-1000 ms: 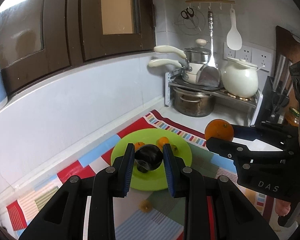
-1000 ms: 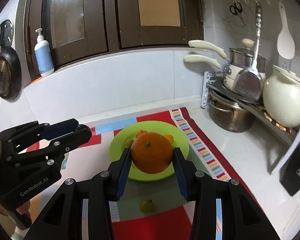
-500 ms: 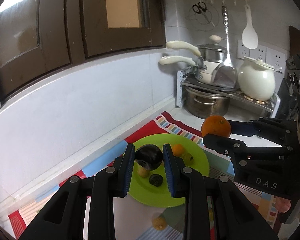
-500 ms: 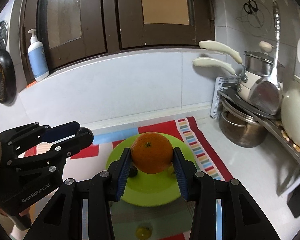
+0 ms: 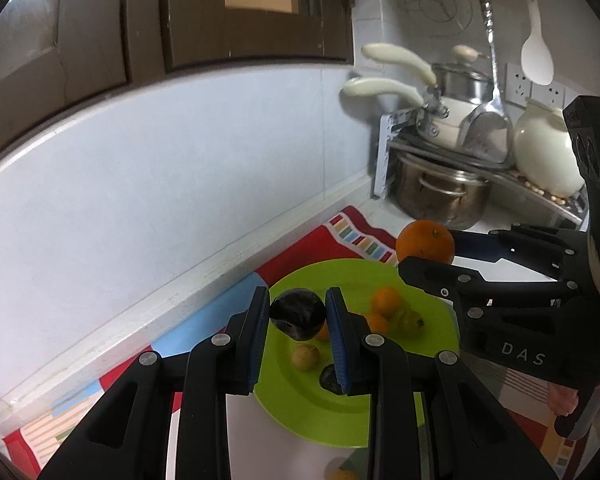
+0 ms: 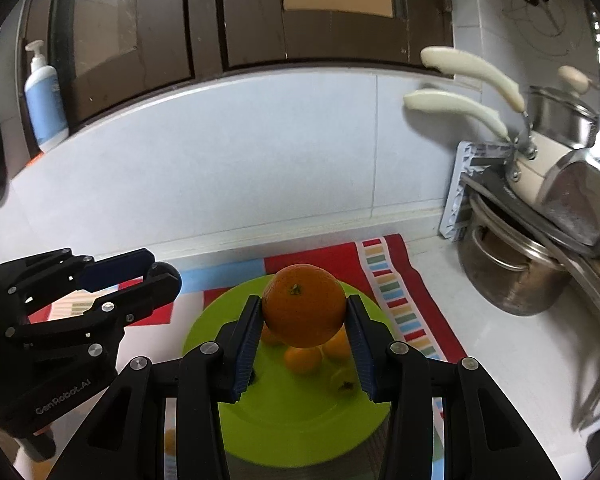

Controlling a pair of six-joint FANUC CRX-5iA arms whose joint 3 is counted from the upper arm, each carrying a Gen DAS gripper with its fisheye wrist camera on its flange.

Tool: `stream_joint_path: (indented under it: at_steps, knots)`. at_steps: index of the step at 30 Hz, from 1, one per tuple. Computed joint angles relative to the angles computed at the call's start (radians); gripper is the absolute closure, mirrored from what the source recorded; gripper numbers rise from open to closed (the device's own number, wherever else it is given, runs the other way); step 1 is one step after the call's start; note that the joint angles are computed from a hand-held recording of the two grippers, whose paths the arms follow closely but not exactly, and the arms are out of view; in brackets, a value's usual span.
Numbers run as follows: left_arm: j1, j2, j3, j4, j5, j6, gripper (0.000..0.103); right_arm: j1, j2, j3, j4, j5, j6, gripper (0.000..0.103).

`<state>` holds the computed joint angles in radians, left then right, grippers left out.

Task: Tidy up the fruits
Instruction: 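Carry plum and orange over the green plate with both tools, then lower both fruits onto the plate and open both tools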

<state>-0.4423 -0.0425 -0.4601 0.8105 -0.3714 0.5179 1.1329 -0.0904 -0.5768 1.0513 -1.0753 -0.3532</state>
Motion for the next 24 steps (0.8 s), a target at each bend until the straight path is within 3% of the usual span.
stream_joint_path:
  at_steps: [20,24]
  knots:
    - [0.007,0.176,0.106,-0.109,-0.060,0.066,0.074,-0.142,0.053,-0.031,-0.029,0.190,0.035,0.060]
    - [0.007,0.185,0.106,-0.077,-0.071,0.046,0.072,-0.147,0.058,-0.029,-0.036,0.198,0.037,0.060]
